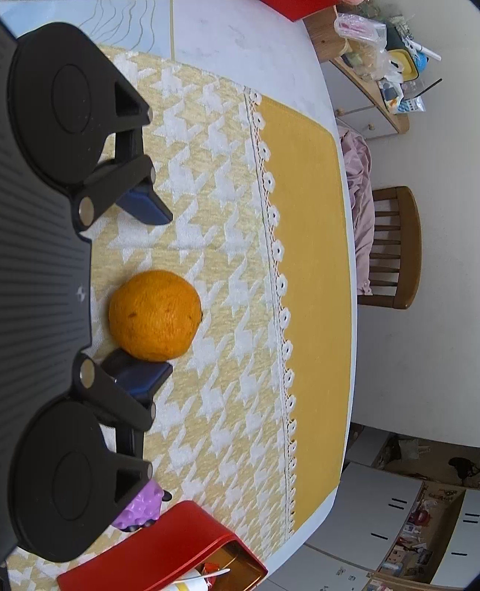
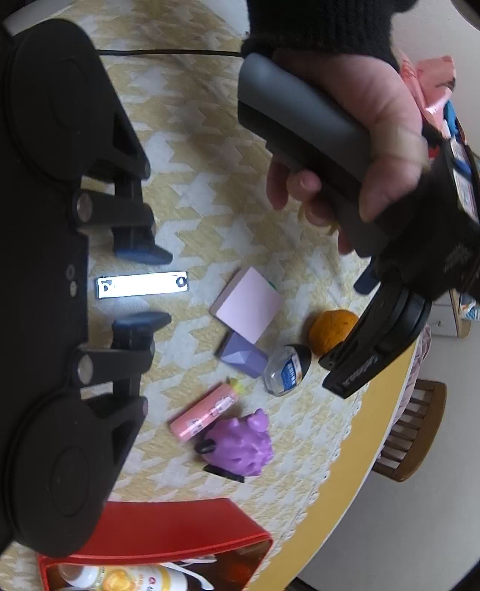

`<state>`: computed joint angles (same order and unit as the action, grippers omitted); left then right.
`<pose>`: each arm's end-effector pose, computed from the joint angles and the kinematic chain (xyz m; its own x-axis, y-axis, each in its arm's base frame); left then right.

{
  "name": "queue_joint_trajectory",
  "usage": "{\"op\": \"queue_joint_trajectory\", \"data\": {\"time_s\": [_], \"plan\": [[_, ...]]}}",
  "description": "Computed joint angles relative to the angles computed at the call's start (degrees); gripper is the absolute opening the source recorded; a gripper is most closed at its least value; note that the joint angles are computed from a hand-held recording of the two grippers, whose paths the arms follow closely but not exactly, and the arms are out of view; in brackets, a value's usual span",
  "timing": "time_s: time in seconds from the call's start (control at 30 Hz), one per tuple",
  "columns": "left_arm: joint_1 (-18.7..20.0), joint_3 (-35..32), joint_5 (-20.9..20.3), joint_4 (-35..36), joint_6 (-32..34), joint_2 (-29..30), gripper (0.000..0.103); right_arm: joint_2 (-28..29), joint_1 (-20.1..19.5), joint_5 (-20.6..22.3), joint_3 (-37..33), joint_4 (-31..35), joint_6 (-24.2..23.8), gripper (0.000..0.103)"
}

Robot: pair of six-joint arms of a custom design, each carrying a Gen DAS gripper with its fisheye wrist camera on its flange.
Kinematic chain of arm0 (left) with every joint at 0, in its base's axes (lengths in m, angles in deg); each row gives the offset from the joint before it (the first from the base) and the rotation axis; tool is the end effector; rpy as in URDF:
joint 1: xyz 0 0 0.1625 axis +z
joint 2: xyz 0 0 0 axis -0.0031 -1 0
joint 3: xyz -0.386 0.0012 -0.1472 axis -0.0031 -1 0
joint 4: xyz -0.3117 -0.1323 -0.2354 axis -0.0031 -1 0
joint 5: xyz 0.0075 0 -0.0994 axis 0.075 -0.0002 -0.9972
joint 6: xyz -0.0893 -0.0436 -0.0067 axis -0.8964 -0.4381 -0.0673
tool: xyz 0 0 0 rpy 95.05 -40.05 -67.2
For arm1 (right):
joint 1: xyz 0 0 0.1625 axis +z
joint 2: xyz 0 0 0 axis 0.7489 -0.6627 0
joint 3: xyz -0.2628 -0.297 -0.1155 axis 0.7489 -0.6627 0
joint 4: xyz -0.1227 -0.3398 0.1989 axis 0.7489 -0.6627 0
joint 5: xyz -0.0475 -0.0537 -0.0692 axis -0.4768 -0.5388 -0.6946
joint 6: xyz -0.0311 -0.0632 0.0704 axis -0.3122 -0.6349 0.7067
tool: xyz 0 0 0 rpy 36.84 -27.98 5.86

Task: Organize rigid objects
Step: 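Grasp the orange with the left tool while the right tool grasps the nail clipper, then carry the orange and nail clipper toward the red tin box with both tools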

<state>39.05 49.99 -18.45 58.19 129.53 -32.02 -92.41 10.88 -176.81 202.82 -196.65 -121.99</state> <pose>-0.2947 -0.4985 -0.1640 -0.6876 0.3395 -0.6418 0.6368 0.7066 -0.3086 -0.0535 -0.3264 0.1734 -0.6361 -0.3930 0.6640 -0.6245 0.7677 -0.1439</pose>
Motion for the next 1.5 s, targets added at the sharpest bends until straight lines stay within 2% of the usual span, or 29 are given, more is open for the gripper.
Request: {"op": "queue_joint_trajectory", "data": {"time_s": [0.07,0.17,0.33,0.53,0.7,0.97,1.17,1.5], "plan": [[0.1,0.2,1.2,-0.3,0.2,-0.3,0.064,0.2,0.1,-0.1,0.2,-0.5,-0.9,0.016],[0.2,0.0,2.9,0.4,0.0,-0.3,0.052,1.2,0.5,-0.7,0.5,-2.4,-1.7,0.010],[-0.3,-0.7,2.4,2.3,-1.0,0.1,0.052,-0.1,0.3,-0.7,0.7,-1.7,-0.3,0.010],[-1.1,1.3,1.2,3.7,-3.7,-0.9,0.052,-6.7,-2.7,2.4,1.4,4.0,1.7,0.010],[-2.0,4.8,0.4,3.8,-6.5,-2.9,0.052,-16.2,-5.8,6.8,2.8,11.4,2.2,0.010],[-4.6,9.2,-0.9,4.9,-11.2,-6.3,0.052,-33.9,-12.0,13.6,2.0,28.1,3.5,0.010],[-7.2,11.4,-0.5,5.3,-14.4,-8.0,0.052,-43.4,-17.5,18.8,-0.9,38.7,5.1,0.010],[-11.1,7.3,0.4,7.8,-17.9,-5.1,0.052,-48.8,-26.0,27.2,-5.7,46.8,3.3,0.010]]}}
